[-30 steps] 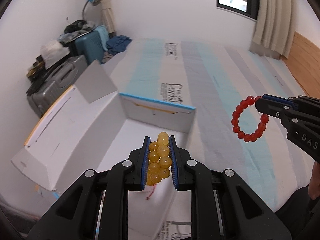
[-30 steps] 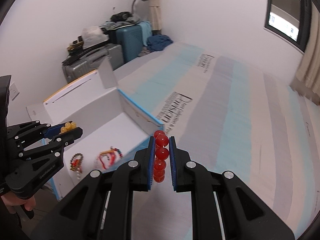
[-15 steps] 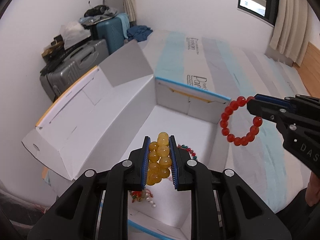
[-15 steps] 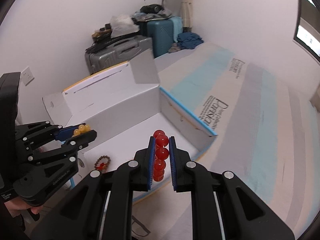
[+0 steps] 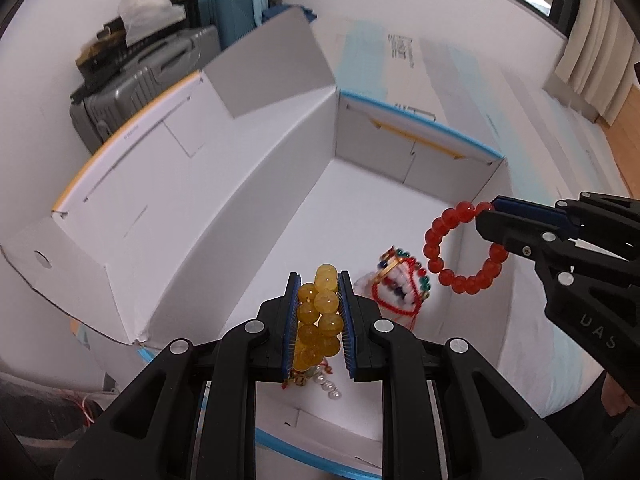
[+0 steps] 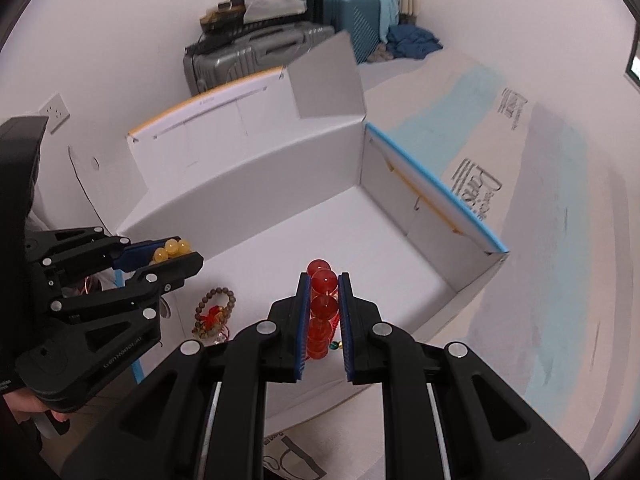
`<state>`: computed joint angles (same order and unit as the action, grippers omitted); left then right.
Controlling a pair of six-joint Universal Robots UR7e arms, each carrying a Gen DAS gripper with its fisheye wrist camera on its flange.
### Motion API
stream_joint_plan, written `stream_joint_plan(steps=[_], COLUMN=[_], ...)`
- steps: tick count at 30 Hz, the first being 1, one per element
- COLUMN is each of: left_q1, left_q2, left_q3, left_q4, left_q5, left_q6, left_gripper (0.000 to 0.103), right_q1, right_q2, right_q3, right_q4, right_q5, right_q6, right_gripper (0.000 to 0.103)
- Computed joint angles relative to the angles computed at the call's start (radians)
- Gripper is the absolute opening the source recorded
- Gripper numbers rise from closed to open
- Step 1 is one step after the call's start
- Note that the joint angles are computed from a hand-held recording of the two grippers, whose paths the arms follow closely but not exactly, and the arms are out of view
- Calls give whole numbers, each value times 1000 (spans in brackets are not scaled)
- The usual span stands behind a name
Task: Organize jewelry
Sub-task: 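Carry the yellow and red bead bracelets with both tools over the box, then open the left tool dropping the yellow bracelet while the right tool releases the red bracelet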
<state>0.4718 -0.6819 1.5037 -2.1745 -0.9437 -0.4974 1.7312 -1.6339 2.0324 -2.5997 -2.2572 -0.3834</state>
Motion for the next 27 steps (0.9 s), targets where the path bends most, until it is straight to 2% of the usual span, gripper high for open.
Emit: stream_joint_plan(steps=[12,27], left_q1=[67,128], left_q2=[68,197], left_q3=[-93,-282], left_q4=[197,559], left_q5=[-111,-231], left_q6=[-7,-92], left_gripper=[18,18], right_q1=[-44,-104], right_q2=[81,134], right_q3=[-28,-85], right_q4=[113,269], right_q5=[-21,-38], right_q6=[35,101], right_gripper=[13,13])
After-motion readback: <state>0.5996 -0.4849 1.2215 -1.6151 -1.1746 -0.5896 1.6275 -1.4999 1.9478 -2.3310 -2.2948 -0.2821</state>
